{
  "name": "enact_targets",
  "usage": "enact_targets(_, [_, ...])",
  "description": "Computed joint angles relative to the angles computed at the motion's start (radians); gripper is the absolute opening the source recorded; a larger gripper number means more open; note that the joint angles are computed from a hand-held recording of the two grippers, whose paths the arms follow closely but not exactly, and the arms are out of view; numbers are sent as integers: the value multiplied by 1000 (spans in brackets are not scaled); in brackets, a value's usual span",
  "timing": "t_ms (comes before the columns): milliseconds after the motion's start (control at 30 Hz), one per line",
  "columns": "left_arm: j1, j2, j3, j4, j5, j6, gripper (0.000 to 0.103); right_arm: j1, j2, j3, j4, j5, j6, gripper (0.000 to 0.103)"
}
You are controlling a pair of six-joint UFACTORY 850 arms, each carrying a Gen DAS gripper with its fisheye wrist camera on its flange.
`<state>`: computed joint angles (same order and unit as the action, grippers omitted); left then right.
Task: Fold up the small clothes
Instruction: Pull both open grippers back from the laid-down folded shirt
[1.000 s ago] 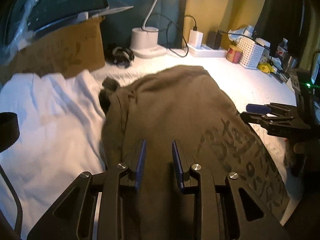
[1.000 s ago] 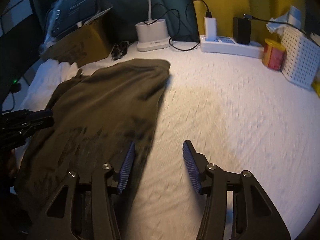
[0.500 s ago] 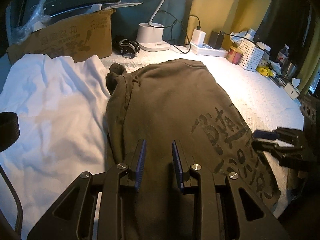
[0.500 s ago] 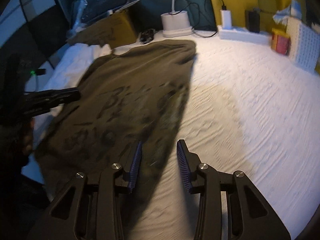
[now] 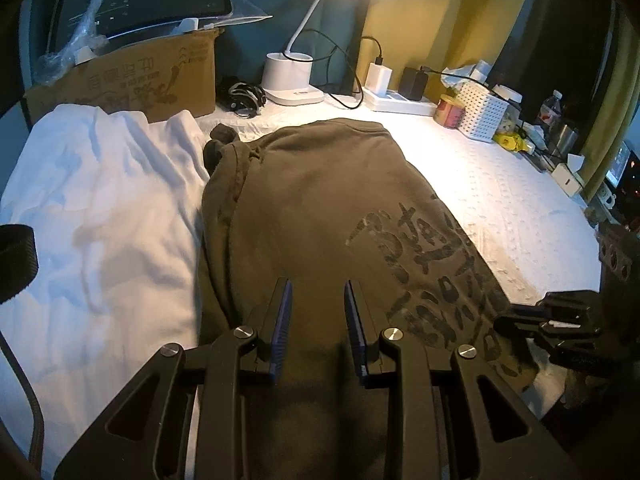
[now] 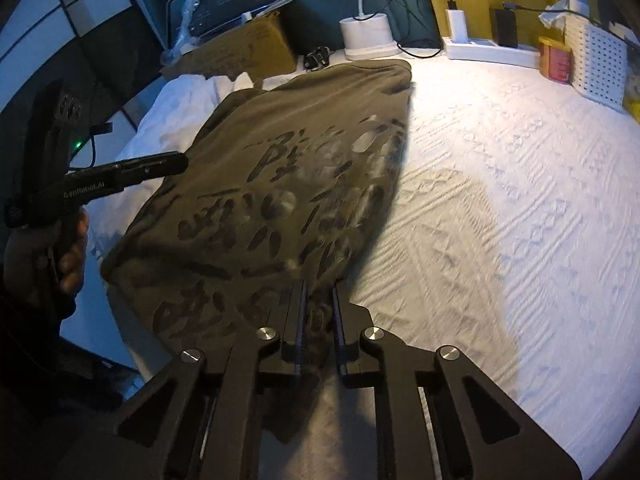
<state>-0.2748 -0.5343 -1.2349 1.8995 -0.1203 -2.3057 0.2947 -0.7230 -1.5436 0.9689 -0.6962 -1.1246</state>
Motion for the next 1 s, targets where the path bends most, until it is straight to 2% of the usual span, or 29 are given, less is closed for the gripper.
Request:
enact_targets(200, [-5,25,37,270,6,-272,26,2,34,45,5,8,-14,13])
enact_targets(300, [-10,30,46,267,5,-275,26,4,49,66,11,10,-23,13])
enact_targets(467, [-19,38,57,166,8,-186,27,-1,67,91,9,14,-23,13])
enact_targets(500, [-23,40,58,138,5,-161,35,-2,71,95,9,15,-25,13])
enact_targets(533, [-27,44,63,141,-5,-168,50,-2,74,99,8,18,-25,13])
enact_targets(600, [-38,54,73,158,-47,-201,67,-2,81,106,3,23,-26,14])
enact_targets(700, [-56,54,67,49,-94,-123,69,-9,87,108,-6,10,-26,14])
enact_targets(800, [-69,40,45,-47,-103,-40,69,-15,94,111,-4,20,-40,30])
enact_targets(867, [-80,25,21,-172,-108,91,69,-23,99,114,9,26,-53,44])
enact_targets(1000, [-100,5,-14,-267,-117,191,69,-42,102,110,22,43,-64,49])
